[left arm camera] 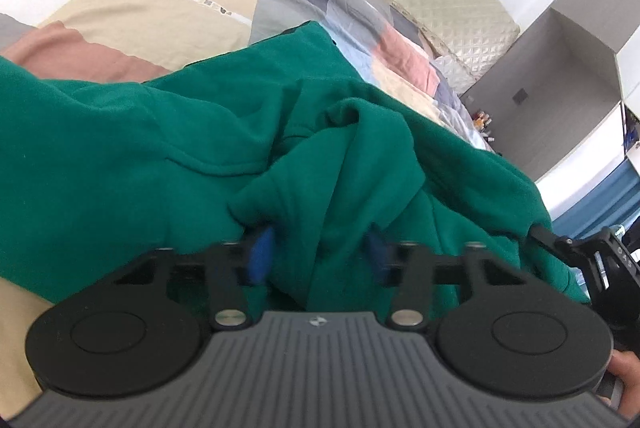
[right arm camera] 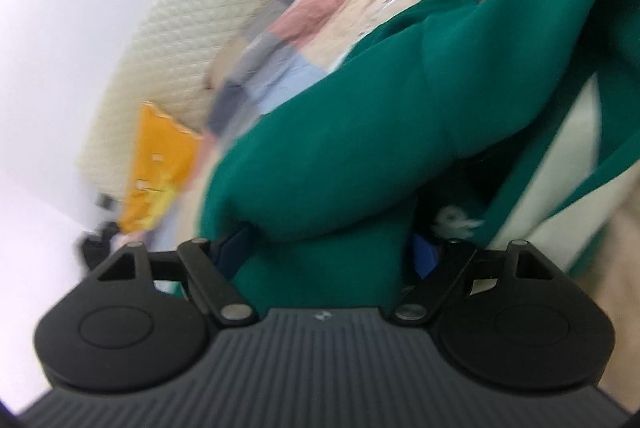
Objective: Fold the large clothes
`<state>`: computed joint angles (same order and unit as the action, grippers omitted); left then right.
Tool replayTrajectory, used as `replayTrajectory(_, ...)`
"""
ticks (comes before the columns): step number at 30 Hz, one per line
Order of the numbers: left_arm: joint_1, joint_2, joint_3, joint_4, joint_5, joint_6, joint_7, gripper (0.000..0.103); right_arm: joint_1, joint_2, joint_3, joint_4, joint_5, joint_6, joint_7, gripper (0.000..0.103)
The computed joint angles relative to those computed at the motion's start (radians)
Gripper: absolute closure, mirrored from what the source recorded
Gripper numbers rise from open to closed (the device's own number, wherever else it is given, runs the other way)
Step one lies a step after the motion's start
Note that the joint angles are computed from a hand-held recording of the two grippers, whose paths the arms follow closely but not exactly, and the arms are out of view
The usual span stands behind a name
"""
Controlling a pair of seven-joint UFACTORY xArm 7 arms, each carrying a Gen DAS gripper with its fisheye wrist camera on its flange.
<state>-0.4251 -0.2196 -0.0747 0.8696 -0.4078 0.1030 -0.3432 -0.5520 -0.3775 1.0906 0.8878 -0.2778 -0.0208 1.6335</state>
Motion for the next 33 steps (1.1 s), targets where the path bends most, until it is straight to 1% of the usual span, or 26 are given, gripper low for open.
replayTrajectory(1,0.001,-0.004,-0.002,-0.003,0.0,-0.008,-0.003,0.078,-0.004,-0.003,0.0,-0.015,0.008,-0.044,0.015,0.02)
replayTrajectory(2,0.009,-0.01,-0.011,-0.007,0.013,-0.018,-0.014,0.082,-0.006,-0.012,-0.001,-0.029,0.024,-0.08,0.021,0.019)
replayTrajectory(3,0.003,-0.018,-0.007,-0.013,0.011,-0.035,-0.01,0.086,-0.017,-0.024,0.005,-0.05,0.048,-0.147,0.028,0.019)
replayTrajectory(4,-0.023,-0.032,0.013,-0.022,-0.01,-0.05,0.004,0.088,-0.031,-0.028,0.016,-0.067,0.072,-0.213,0.033,0.019)
replayTrajectory(5,-0.068,-0.05,0.05,-0.032,-0.049,-0.06,0.033,0.089,-0.043,-0.03,0.026,-0.086,0.1,-0.288,0.038,0.019)
replayTrajectory(6,-0.108,-0.071,0.087,-0.033,-0.077,-0.04,0.066,0.09,-0.057,-0.032,0.04,-0.102,0.129,-0.36,0.039,0.019)
replayTrajectory(7,-0.121,-0.092,0.099,-0.037,-0.086,-0.021,0.084,0.091,-0.074,-0.038,0.058,-0.116,0.156,-0.435,0.033,0.019)
replayTrajectory(8,-0.133,-0.119,0.108,-0.049,-0.1,-0.017,0.099,0.091,-0.081,-0.049,0.069,-0.123,0.18,-0.476,0.024,0.019)
replayTrajectory(10,-0.157,-0.181,0.119,-0.084,-0.117,-0.013,0.124,0.09,-0.074,-0.071,0.07,-0.135,0.217,-0.535,0.002,0.019)
replayTrajectory(13,-0.146,-0.272,0.095,-0.153,-0.099,-0.01,0.102,0.091,-0.071,-0.078,0.086,-0.142,0.259,-0.613,-0.037,0.019)
replayTrajectory(16,-0.226,-0.374,0.142,-0.223,-0.118,-0.005,0.111,0.092,-0.053,-0.06,0.086,-0.145,0.284,-0.671,-0.073,0.019)
replayTrajectory(17,-0.25,-0.407,0.155,-0.242,-0.122,-0.001,0.114,0.092,-0.032,-0.061,0.074,-0.152,0.294,-0.671,-0.078,0.019)
replayTrajectory(20,-0.346,-0.506,0.207,-0.312,-0.154,-0.023,0.117,0.093,0.086,-0.056,-0.022,-0.17,0.285,-0.567,-0.086,0.019)
replayTrajectory(21,-0.359,-0.532,0.21,-0.335,-0.161,-0.026,0.101,0.093,0.126,-0.053,-0.052,-0.175,0.286,-0.524,-0.085,0.019)
replayTrajectory(22,-0.369,-0.551,0.212,-0.351,-0.161,-0.023,0.088,0.093,0.184,-0.043,-0.099,-0.184,0.275,-0.482,-0.083,0.019)
replayTrajectory(23,-0.363,-0.564,0.203,-0.363,-0.155,-0.007,0.069,0.093,0.234,-0.024,-0.138,-0.181,0.26,-0.434,-0.086,0.02)
replayTrajectory(24,-0.341,-0.572,0.185,-0.369,-0.142,0.019,0.046,0.093,0.307,0.002,-0.198,-0.171,0.231,-0.367,-0.092,0.02)
replayTrajectory(25,-0.322,-0.573,0.172,-0.369,-0.127,0.042,0.033,0.093,0.355,0.017,-0.232,-0.159,0.222,-0.307,-0.101,0.022)
replayTrajectory(26,-0.298,-0.57,0.154,-0.366,-0.109,0.067,0.02,0.093,0.396,0.028,-0.257,-0.144,0.222,-0.233,-0.111,0.027)
replayTrajectory(27,-0.271,-0.562,0.14,-0.356,-0.09,0.103,0.008,0.093,0.456,0.047,-0.297,-0.122,0.216,-0.147,-0.135,0.031)
replayTrajectory(28,-0.243,-0.549,0.124,-0.343,-0.072,0.136,-0.005,0.093,0.498,0.061,-0.324,-0.093,0.214,-0.055,-0.169,0.038)
replayTrajectory(29,-0.222,-0.54,0.111,-0.339,-0.061,0.151,-0.011,0.093,0.501,0.062,-0.32,-0.077,0.195,-0.002,-0.17,0.042)
replayTrajectory(30,-0.206,-0.527,0.103,-0.331,-0.05,0.166,-0.014,0.093,0.48,0.05,-0.297,-0.072,0.172,0.019,-0.151,0.043)
replayTrajectory(31,-0.19,-0.521,0.095,-0.326,-0.045,0.187,-0.023,0.093,0.464,0.042,-0.284,-0.068,0.154,0.025,-0.132,0.048)
replayTrajectory(33,-0.18,-0.513,0.094,-0.318,-0.046,0.209,-0.023,0.092,0.454,0.017,-0.275,-0.065,0.127,0.047,-0.099,0.063)
